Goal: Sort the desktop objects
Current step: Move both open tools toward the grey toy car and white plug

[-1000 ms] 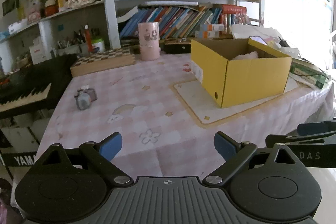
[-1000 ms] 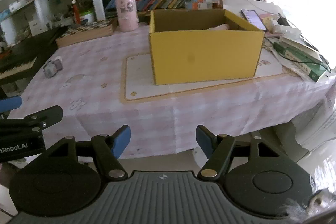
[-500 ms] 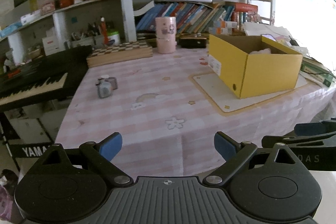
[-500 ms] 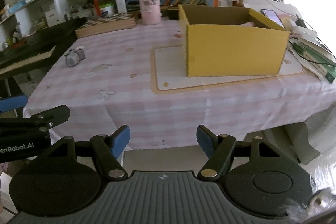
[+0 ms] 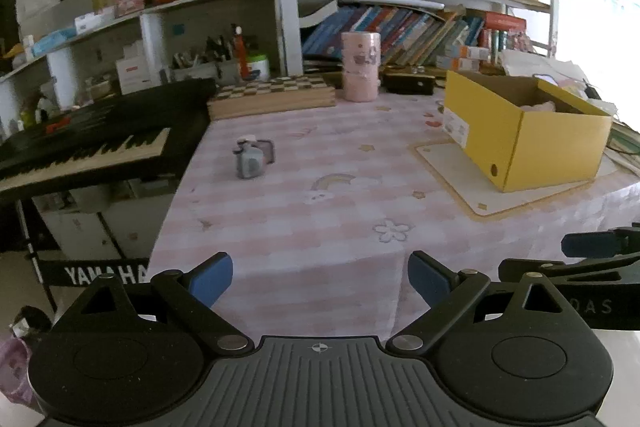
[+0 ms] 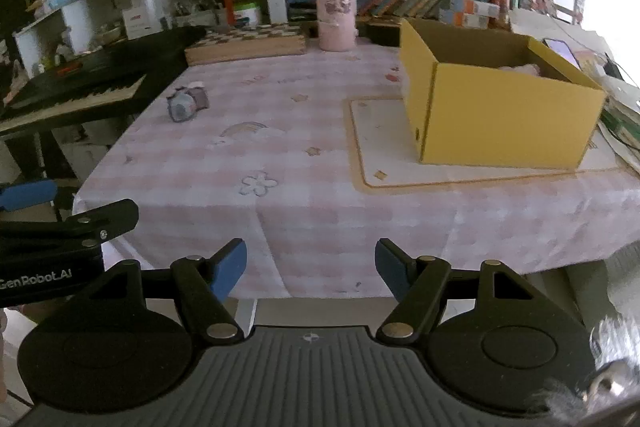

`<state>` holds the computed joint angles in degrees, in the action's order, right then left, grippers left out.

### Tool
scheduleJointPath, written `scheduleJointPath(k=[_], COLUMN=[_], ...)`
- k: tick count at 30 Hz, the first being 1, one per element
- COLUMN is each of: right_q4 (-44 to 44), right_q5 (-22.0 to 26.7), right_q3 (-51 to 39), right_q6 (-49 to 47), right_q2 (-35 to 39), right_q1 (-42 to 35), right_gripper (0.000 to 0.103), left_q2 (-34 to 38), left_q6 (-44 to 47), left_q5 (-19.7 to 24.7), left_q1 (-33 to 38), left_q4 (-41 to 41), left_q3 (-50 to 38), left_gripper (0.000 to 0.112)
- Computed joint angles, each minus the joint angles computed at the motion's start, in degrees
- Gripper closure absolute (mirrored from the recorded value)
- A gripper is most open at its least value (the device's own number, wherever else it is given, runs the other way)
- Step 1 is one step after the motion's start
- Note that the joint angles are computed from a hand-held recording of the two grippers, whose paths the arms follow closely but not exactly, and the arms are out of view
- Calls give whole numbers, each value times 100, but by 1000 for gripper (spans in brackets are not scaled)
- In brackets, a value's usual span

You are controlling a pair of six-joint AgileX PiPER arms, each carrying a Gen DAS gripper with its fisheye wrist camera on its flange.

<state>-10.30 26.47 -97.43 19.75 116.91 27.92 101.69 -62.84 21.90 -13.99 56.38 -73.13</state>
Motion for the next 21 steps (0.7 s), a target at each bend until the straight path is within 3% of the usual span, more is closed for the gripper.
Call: scheduleJointPath(k=[21], right_q4=[-226], right_q5=[441], right_q3=[-1055], right_q6=[73], right_q2=[602], right_q1=[366], right_gripper=[31], left_q2=[5], left_q6=[550], left_q5=[-276], left_q1=[507], left_q4=[-391], left_q3=[-4], left_gripper=[16])
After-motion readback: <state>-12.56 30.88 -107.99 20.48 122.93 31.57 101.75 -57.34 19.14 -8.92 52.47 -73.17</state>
